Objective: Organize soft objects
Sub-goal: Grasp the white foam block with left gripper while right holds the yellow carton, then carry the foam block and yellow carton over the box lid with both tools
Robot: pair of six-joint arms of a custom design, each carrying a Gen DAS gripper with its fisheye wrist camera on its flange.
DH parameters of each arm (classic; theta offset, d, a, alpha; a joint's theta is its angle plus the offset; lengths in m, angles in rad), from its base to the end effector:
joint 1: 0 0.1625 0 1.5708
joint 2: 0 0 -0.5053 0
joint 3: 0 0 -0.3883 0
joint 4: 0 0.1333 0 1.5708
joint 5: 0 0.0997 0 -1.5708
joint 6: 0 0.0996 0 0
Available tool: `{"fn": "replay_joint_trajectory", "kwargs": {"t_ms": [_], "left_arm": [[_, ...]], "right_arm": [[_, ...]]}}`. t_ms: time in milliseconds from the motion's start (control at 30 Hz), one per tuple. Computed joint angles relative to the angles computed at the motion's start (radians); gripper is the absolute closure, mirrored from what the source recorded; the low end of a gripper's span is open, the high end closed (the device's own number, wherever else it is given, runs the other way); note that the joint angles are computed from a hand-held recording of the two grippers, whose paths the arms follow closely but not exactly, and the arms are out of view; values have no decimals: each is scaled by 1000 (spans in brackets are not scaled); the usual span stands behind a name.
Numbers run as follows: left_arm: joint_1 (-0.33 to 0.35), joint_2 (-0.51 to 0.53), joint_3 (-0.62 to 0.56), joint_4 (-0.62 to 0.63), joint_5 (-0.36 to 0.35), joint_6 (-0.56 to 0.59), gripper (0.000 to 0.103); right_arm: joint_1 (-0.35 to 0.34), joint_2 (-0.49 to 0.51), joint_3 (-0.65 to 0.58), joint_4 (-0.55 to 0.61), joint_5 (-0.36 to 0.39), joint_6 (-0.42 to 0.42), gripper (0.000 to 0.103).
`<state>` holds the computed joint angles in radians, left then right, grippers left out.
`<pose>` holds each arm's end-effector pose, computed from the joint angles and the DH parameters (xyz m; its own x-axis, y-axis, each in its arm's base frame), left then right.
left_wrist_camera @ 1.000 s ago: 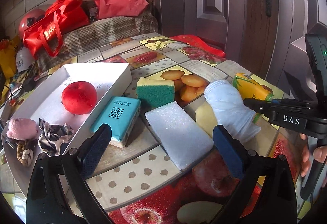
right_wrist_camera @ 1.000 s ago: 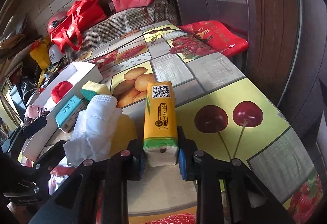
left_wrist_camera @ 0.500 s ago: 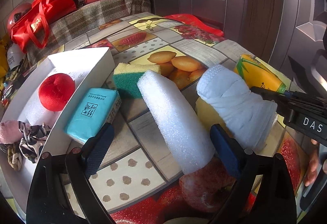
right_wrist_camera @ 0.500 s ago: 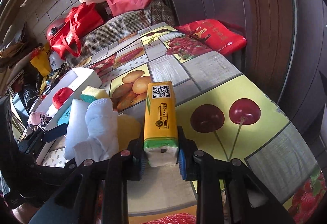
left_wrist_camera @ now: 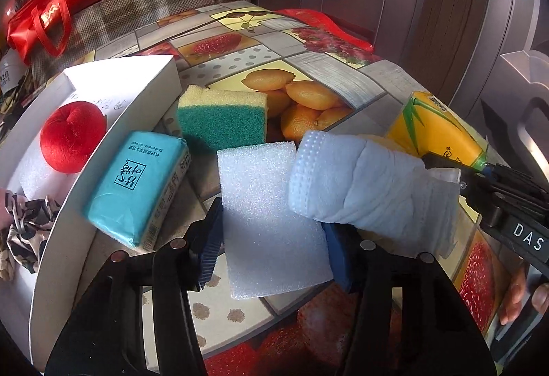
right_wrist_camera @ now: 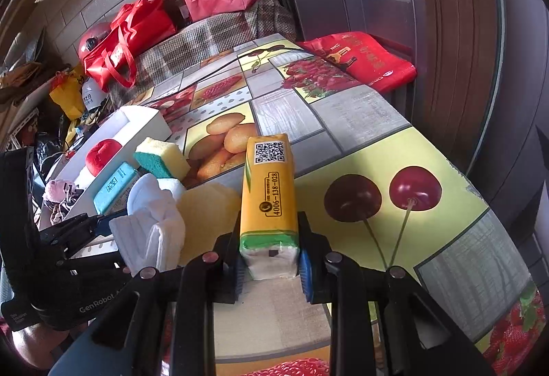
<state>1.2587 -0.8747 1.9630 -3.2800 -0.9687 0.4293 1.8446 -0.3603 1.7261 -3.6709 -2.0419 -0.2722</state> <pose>-0.0138 -0.6607 0.1975 -0.7012 0.2672 -0.6610 0.5957 0.7290 -0.3372 0.2701 -0.6360 -0.0386 -0.8515 -0.1422 0.5047 -0.4461 0.7023 -0.5548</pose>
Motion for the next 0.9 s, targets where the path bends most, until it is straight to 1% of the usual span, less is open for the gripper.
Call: {"fn": "replay_joint_trajectory", "kwargs": {"t_ms": [100, 200, 300, 333, 433, 533, 633, 700, 767, 900], "left_arm": [[5, -8, 8, -14, -14, -7, 51], [18, -24, 13, -19, -45, -37, 51], [25, -40, 36, -67, -85, -30, 51], [25, -45, 48, -97, -102, -13, 51], [13, -48, 98, -241, -130, 59, 51], [2, -43, 146, -393, -162, 136, 51], [-4, -38, 184, -518, -201, 196, 51], [-7, -36, 200, -565, -217, 223, 51], [-10, -33, 205, -588, -223, 239, 51], [0, -40, 206, -598, -245, 228, 51]], "right_arm": [[3, 3, -2, -7, -5, -6, 78], [4, 5, -1, -20, -10, -10, 78], [6, 8, 3, -46, -14, -16, 78], [6, 8, 6, -62, -10, -23, 78], [12, 17, 18, -143, -4, -60, 78], [26, 38, 22, -257, -9, -124, 78], [40, 63, 23, -376, -10, -196, 78], [49, 80, 15, -433, -15, -240, 78], [55, 90, 4, -449, -24, -268, 78], [54, 93, -4, -449, -25, -278, 78]]}}
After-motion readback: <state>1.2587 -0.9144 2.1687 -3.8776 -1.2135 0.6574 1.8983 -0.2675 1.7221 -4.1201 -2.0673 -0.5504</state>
